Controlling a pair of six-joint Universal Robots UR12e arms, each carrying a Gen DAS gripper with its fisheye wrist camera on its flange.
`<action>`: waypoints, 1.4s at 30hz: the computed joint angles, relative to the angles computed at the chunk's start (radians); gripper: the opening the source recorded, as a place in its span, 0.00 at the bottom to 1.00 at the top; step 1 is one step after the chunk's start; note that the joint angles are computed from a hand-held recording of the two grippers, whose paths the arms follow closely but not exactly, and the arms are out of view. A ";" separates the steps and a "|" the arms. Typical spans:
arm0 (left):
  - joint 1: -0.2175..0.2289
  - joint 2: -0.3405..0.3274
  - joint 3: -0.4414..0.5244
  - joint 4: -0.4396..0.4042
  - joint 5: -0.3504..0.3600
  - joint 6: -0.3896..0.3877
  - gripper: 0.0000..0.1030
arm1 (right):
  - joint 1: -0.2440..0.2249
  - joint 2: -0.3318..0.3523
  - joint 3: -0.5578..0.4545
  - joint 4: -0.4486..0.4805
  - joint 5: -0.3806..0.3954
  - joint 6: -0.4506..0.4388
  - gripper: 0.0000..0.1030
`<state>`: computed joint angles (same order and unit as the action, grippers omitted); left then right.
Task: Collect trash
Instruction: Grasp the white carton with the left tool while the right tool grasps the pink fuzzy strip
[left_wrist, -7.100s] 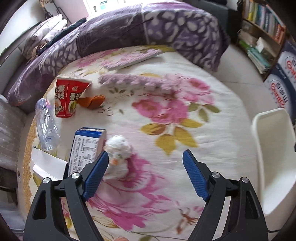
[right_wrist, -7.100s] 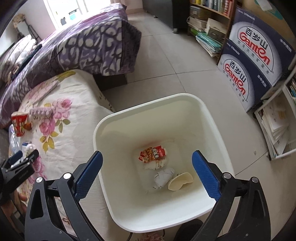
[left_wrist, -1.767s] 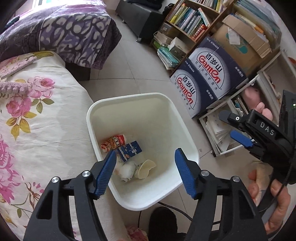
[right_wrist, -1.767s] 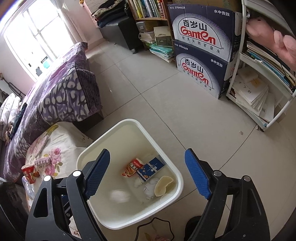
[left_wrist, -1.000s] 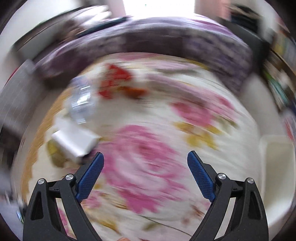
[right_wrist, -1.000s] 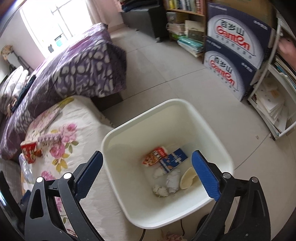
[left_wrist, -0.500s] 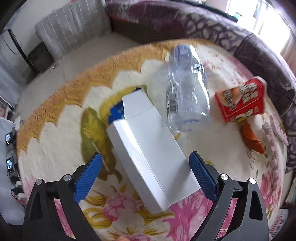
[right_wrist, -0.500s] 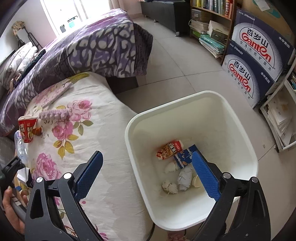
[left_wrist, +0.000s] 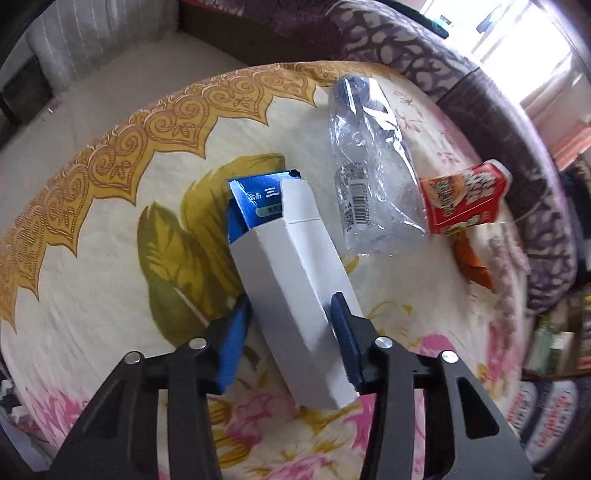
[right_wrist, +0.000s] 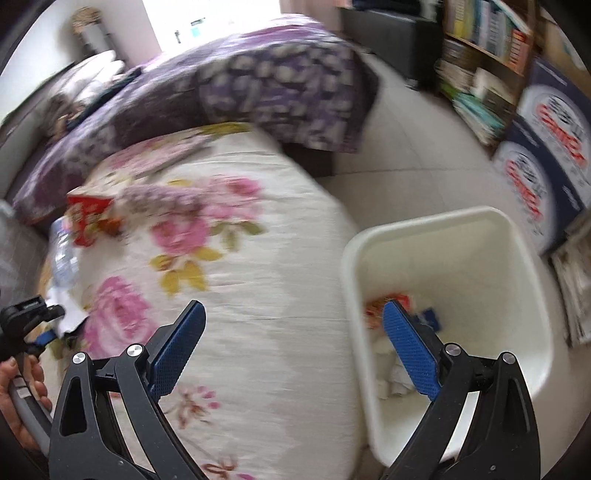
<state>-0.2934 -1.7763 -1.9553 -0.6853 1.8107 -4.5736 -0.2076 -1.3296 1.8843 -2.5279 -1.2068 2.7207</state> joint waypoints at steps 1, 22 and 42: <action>0.003 0.015 -0.016 0.017 -0.011 0.005 0.40 | 0.003 -0.003 0.004 0.004 0.021 -0.021 0.90; -0.022 0.094 -0.049 0.167 0.074 0.231 0.34 | 0.133 0.124 -0.098 -0.163 0.063 -0.196 0.90; -0.034 0.066 -0.015 0.200 0.055 0.292 0.35 | 0.160 0.176 -0.140 -0.100 0.059 -0.191 0.16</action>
